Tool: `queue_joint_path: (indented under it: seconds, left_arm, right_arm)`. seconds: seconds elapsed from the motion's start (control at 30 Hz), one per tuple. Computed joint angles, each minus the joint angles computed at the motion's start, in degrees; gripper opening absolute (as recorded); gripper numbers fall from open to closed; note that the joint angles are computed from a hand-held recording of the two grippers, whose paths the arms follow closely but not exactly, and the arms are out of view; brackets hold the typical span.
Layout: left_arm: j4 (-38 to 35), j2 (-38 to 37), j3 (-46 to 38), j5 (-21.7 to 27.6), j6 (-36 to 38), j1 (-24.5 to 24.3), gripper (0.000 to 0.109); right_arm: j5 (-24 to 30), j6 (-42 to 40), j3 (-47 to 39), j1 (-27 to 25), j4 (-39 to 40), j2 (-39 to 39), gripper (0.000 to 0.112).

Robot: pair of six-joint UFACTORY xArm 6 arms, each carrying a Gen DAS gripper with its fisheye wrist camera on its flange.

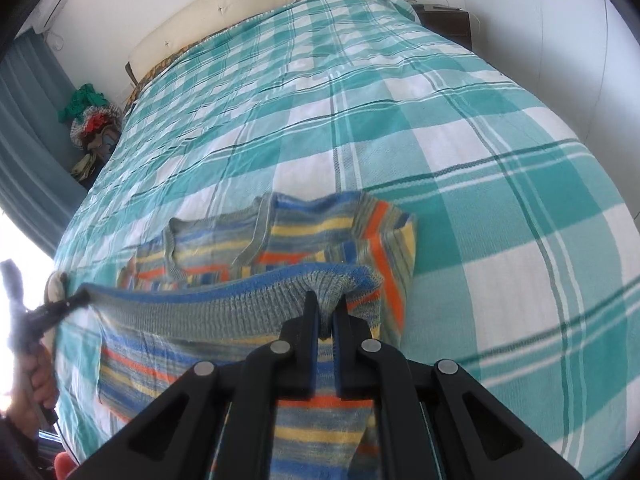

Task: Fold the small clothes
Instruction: 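Lift the hem with both grippers and fold it onto the collar, release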

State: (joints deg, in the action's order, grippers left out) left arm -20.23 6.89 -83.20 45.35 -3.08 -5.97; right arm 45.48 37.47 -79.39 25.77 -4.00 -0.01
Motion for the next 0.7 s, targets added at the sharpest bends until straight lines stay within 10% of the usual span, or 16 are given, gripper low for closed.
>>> queue_joint_path:
  seconds: [0.2,0.3,0.37,0.47,0.7]
  left_arm:
    - [4.11,10.86,-10.30,-1.93,-1.61,-0.86,0.006]
    - [10.55,15.04,-15.58,-0.30,-7.38,-0.65,0.031]
    - [13.49,14.80,-16.13,0.69,-11.53,0.45,0.067]
    - [8.99,8.37,-8.08,-5.90,-8.73,2.35,0.067]
    - [-4.95,6.76,-8.03,6.20,15.34,-1.60,0.071]
  right_arm:
    - [-2.26,-4.18,-7.51,-3.37,2.07,10.35,0.006]
    - [-7.43,-5.87,-6.98,-4.76,6.04,12.74,0.011]
    - [-8.09,-5.22,-6.60,-5.54,6.90,12.88,0.029]
    - [-7.49,-7.51,-5.79,-5.97,7.34,10.76,0.035]
    - [14.63,-27.19,-22.76,-2.39,20.59,19.43,0.034]
